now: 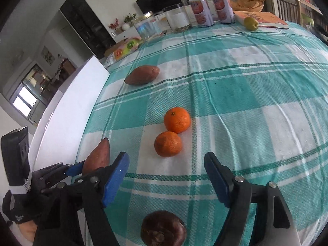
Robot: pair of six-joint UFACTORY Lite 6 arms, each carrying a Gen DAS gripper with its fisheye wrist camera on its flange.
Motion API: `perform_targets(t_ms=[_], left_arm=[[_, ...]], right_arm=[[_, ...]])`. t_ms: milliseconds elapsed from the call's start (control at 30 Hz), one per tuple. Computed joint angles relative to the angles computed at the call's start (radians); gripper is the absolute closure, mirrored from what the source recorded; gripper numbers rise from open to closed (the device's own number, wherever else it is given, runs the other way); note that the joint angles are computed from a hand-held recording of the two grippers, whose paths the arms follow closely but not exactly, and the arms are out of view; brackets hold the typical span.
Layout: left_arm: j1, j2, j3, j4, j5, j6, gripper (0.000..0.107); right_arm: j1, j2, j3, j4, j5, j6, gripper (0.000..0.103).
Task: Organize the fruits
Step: 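Lift the sweet potato with the left tool while the right tool grasps an orange, then drop the sweet potato and orange into the box, opening both tools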
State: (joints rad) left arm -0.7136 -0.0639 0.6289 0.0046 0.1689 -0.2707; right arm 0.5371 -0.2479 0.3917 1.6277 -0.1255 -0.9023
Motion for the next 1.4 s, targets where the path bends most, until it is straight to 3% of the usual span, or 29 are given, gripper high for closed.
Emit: perform_targets(t_ms=[67, 167, 233, 333, 433, 500, 567, 633, 733, 800, 900, 967, 1133, 1167, 1233, 1267, 1300, 1367, 1400], left_arm=[[0.010, -0.055, -0.038, -0.111, 0.006, 0.102, 0.066], [0.015, -0.138, -0.087, -0.256, 0.024, 0.236, 0.066], [0.023, -0.207, -0.125, -0.399, 0.045, 0.367, 0.066], [0.040, -0.331, -0.179, -0.572, 0.113, 0.518, 0.066], [0.120, -0.491, -0.223, -0.742, 0.280, 0.665, 0.066], [0.220, -0.624, -0.238, -0.790, 0.451, 0.708, 0.066], [0.411, -0.748, -0.240, -0.863, 0.661, 0.814, 0.066], [0.620, -0.837, -0.200, -0.853, 0.849, 0.843, 0.066], [0.934, -0.873, -0.125, -0.820, 0.990, 0.916, 0.066], [1.144, -0.828, -0.094, -0.815, 1.022, 1.036, 0.066], [1.399, -0.716, -0.094, -0.820, 0.994, 1.250, 0.066], [1.444, -0.646, -0.106, -0.796, 0.899, 1.291, 0.066], [1.498, -0.538, -0.142, -0.769, 0.691, 1.334, 0.065], [1.492, -0.531, -0.148, -0.754, 0.650, 1.313, 0.065], [1.458, -0.521, -0.160, -0.716, 0.568, 1.256, 0.063], [1.436, -0.527, -0.168, -0.708, 0.536, 1.234, 0.056], [1.416, -0.542, -0.176, -0.698, 0.513, 1.211, 0.042], [1.371, -0.594, -0.199, -0.681, 0.469, 1.157, 0.025], [1.352, -0.625, -0.211, -0.680, 0.454, 1.138, 0.024]], right_arm=[[-0.010, 0.091, 0.053, 0.108, 0.003, -0.084, 0.036], [-0.010, 0.058, 0.020, -0.005, -0.032, 0.083, 0.073], [-0.032, -0.073, -0.066, -0.005, -0.010, 0.124, 0.073], [-0.035, -0.355, -0.222, 0.266, 0.006, -0.104, 0.073], [0.053, -0.576, -0.316, 0.580, -0.071, -0.336, 0.073], [0.134, -0.628, -0.309, 0.699, -0.123, -0.415, 0.073], [0.226, -0.591, -0.255, 0.651, -0.135, -0.341, 0.073], [0.309, -0.473, -0.159, 0.459, -0.099, -0.138, 0.073], [0.425, -0.210, 0.083, 0.246, -0.067, 0.027, 0.073], [0.501, -0.012, 0.291, 0.295, -0.065, -0.072, 0.073], [0.592, 0.277, 0.605, 0.509, -0.050, -0.386, 0.072], [0.645, 0.475, 0.815, 0.644, -0.084, -0.595, 0.072], [0.684, 0.845, 1.260, 0.975, -0.286, -1.047, 0.071], [0.690, 0.891, 1.320, 0.965, -0.335, -1.054, 0.070], [0.697, 0.938, 1.385, 0.954, -0.400, -1.064, 0.058], [0.699, 0.924, 1.369, 0.928, -0.399, -1.038, 0.043], [0.701, 0.885, 1.316, 0.871, -0.378, -0.975, 0.032], [0.705, 0.791, 1.194, 0.732, -0.358, -0.825, 0.029], [0.704, 0.742, 1.137, 0.680, -0.364, -0.767, 0.028]])
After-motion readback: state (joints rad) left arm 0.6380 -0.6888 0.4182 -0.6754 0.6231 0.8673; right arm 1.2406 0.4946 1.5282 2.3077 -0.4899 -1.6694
